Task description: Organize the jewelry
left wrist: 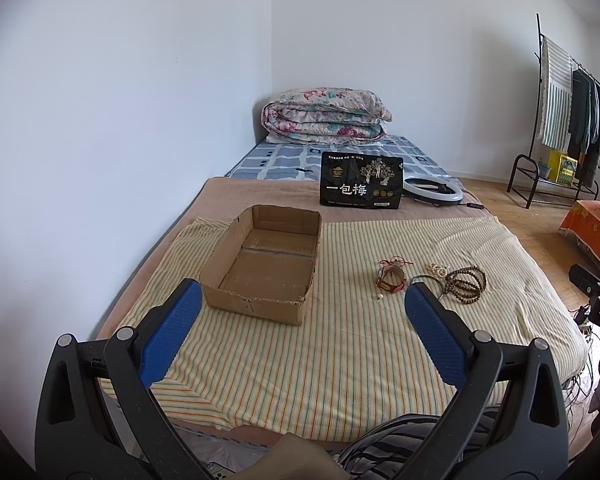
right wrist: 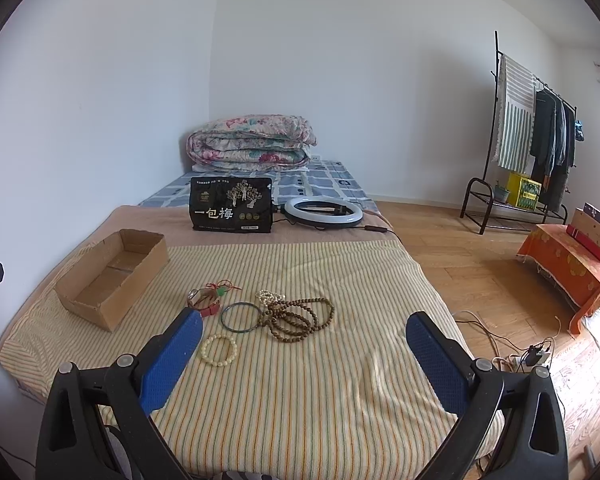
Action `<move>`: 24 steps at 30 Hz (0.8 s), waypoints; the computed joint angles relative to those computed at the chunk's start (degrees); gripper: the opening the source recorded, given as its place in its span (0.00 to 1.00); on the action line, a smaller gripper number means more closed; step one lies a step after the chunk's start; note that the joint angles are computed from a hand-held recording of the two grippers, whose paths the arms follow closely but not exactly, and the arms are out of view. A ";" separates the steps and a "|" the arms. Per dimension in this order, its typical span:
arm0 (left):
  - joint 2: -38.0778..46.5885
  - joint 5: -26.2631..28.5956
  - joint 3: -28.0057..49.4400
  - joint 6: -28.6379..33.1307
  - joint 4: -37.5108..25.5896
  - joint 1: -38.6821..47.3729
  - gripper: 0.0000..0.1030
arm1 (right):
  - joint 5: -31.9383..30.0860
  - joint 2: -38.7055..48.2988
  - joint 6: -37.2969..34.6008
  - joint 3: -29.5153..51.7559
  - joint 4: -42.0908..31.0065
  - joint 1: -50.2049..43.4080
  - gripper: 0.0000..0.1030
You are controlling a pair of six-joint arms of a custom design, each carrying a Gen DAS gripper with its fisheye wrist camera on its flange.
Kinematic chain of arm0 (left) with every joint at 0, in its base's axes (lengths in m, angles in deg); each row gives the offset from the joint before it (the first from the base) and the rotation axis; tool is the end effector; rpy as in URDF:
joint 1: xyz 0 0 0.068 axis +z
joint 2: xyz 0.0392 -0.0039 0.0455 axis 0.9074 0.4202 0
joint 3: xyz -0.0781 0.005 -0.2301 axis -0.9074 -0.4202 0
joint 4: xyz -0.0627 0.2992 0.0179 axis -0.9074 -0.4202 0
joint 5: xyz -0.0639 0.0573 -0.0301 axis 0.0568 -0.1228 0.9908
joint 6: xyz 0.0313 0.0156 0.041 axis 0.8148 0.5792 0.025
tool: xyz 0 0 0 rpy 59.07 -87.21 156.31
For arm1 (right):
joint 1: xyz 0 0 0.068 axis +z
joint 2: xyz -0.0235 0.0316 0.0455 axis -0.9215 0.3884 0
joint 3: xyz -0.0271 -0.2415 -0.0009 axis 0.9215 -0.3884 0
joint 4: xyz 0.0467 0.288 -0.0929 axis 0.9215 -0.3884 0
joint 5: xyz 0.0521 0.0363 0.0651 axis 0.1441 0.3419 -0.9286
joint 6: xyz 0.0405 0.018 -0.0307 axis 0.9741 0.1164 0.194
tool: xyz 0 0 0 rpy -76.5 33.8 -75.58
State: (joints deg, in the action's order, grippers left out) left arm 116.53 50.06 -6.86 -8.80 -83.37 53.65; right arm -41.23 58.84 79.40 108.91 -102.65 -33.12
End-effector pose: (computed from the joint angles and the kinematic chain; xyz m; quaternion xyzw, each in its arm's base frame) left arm 0.0978 -0.0020 0.4290 -0.1722 0.8471 0.0981 0.4931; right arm 0.2086 0.1282 0.4150 -0.1427 0.8510 0.0409 0.5038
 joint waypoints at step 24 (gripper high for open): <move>-0.36 2.06 -2.56 0.79 1.95 1.36 1.00 | -0.61 0.30 -0.17 -0.81 0.36 -1.18 1.00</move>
